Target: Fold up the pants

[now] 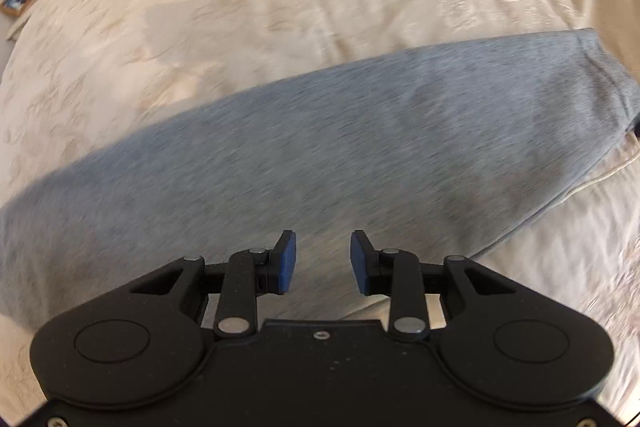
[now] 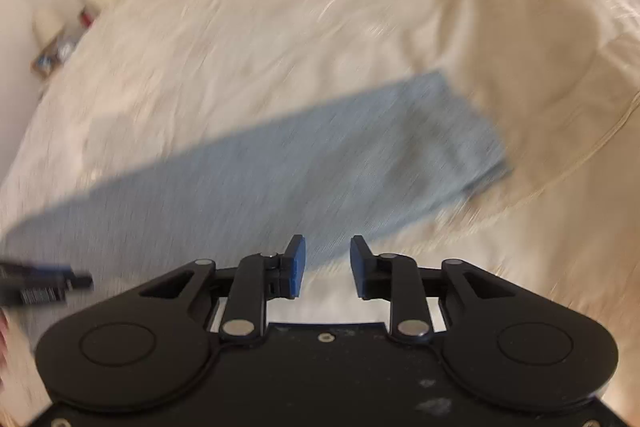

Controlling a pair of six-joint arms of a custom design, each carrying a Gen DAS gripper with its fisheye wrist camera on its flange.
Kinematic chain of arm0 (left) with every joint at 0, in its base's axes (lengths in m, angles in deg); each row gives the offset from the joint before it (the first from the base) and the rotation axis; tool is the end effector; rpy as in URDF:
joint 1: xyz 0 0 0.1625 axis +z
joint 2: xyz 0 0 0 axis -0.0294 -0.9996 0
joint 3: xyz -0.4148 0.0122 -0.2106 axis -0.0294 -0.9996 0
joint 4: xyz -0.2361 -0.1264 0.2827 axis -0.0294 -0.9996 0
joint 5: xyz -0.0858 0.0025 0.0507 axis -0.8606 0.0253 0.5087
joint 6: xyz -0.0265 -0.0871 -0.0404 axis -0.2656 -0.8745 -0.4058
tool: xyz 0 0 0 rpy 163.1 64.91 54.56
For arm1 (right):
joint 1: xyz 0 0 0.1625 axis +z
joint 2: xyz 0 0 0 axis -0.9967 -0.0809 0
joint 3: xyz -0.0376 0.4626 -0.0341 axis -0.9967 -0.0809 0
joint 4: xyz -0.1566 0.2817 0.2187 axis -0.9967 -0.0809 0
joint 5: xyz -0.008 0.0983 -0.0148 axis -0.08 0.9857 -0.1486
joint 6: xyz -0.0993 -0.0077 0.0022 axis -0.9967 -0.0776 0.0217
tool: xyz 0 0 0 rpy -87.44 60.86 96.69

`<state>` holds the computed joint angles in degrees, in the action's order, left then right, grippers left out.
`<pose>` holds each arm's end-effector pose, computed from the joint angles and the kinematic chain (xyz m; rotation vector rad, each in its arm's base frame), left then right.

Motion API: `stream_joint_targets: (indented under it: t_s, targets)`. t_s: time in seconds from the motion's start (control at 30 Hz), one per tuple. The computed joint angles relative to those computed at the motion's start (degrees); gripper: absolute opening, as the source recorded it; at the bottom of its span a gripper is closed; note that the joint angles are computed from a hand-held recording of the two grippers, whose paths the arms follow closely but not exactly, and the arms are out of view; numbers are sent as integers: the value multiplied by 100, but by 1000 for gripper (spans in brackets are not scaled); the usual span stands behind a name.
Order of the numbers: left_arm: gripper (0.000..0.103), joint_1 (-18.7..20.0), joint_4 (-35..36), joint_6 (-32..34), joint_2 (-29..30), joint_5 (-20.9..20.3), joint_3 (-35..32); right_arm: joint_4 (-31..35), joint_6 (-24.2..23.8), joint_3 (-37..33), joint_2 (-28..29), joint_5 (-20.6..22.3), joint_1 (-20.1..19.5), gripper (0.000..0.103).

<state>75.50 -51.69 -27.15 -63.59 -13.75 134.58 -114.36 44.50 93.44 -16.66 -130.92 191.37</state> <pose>-0.0313 -0.8520 0.2673 0.5079 2.2394 -0.2422 0.3040 -0.8063 0.0086 -0.0321 -2.4581 0.7961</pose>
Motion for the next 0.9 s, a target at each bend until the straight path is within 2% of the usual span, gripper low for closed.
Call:
stream_joint_targets:
  t_s: [0.1,0.2,0.23,0.3,0.37,0.47,0.57,0.67,0.73,0.83,0.9]
  targets:
    - [42,-4,386,-251,309,-92,-392,61,-148,-695,185,328,-278,28]
    - [42,53,816,-591,575,195,-690,378,-324,-1458,528,366,-466,28]
    - [43,90,1059,-773,652,306,-810,667,-288,-1701,622,275,-531,28]
    - [45,193,1297,-1052,706,281,-934,1366,-147,-2099,783,-202,-622,25]
    - [48,241,1269,-1141,653,170,-922,1819,216,-1699,548,-447,-749,25]
    - [50,270,1468,-1174,661,120,-1059,1243,355,-647,-47,67,-873,25]
    - [51,274,1670,-1193,761,188,-1260,609,216,74,-518,456,-895,26]
    - [51,253,1675,-1160,888,338,-1364,267,-38,178,-680,687,-908,31]
    - [51,227,1497,-1037,933,469,-1281,389,-240,-67,-637,755,-928,38]
    - [51,187,1258,-874,932,624,-1101,1077,118,-414,-572,960,-1015,39]
    - [51,180,1207,-836,921,635,-1053,1128,388,-334,-557,1101,-1062,39]
